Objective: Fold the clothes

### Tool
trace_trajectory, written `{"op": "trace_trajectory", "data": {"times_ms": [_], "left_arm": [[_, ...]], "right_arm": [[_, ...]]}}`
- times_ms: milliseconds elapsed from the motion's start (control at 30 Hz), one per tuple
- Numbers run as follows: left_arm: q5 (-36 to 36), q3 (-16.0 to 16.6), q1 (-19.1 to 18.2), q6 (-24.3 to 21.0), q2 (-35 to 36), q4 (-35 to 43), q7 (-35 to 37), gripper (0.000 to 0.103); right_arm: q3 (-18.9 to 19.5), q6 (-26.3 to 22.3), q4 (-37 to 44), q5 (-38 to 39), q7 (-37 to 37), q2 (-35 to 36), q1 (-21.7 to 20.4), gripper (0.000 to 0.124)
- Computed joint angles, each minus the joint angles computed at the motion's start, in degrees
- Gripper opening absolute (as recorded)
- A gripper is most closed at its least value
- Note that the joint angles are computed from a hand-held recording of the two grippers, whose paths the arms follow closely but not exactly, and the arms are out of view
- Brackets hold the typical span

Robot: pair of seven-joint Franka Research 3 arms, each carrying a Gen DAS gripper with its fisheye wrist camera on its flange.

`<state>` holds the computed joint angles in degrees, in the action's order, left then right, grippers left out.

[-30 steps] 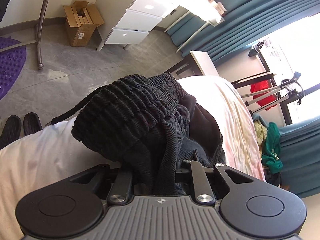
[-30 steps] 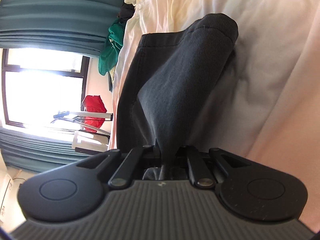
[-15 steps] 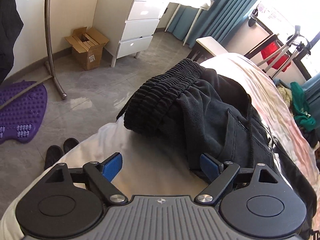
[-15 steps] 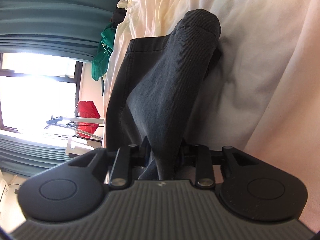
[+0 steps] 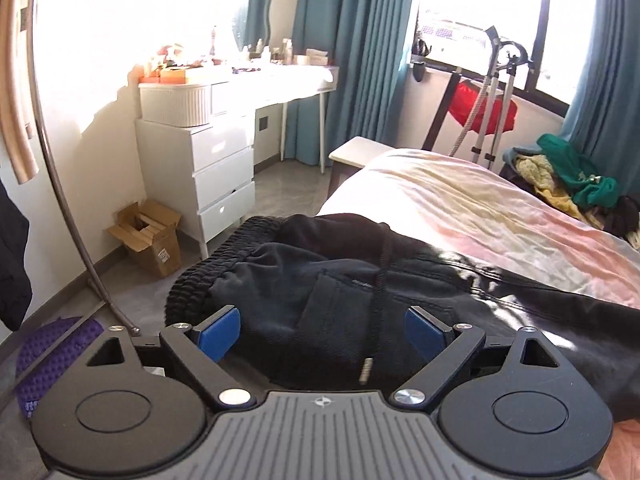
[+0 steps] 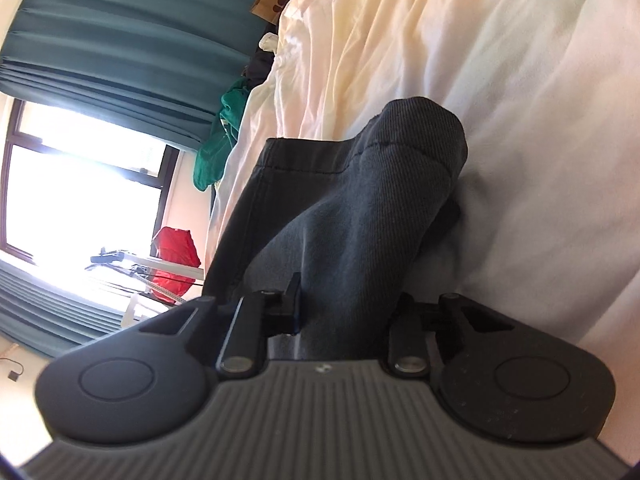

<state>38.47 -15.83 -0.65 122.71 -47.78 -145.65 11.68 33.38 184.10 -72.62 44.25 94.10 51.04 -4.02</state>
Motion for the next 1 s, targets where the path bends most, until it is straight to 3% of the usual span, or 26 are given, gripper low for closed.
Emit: {"op": "trace_trajectory", "data": {"times_ms": [100,200,300,433,533,700,1000], "left_arm": [[3.42,-1.92,1.31,5.8,7.63,3.43,-2.44,0.098],[7.81,-3.6,2.27,10.21,15.59,7.41,-4.73,0.099],[12.81,-4.61,2.21,12.06,23.53,11.78,-6.56,0.099],[20.03,-5.04,1.32,11.28,33.18,16.79,-9.14,0.099],[22.38,-3.26,-0.01,11.74,37.25,17.96,-10.47,0.099],[24.28,0.34,-2.77,11.72,39.07,16.5,-12.45,0.099],[21.41,3.4,-5.26,11.63,40.99,16.32,-9.96,0.101]], "right_arm": [[-2.03,-0.97,2.18,-0.81,1.0,0.93,1.45,0.018],[-6.9,-1.79,4.01,-1.8,3.25,0.99,4.75,0.011],[-10.7,-1.67,5.14,-3.38,5.02,0.76,7.36,0.01],[-9.45,0.72,6.46,-5.88,3.88,1.3,7.07,0.01],[-9.48,1.54,5.04,-7.38,3.91,0.36,6.85,0.01],[-19.04,-1.0,2.47,-8.61,10.51,-1.9,11.89,0.01],[-13.24,0.54,-0.56,-10.02,10.14,-2.53,7.71,0.01]]}}
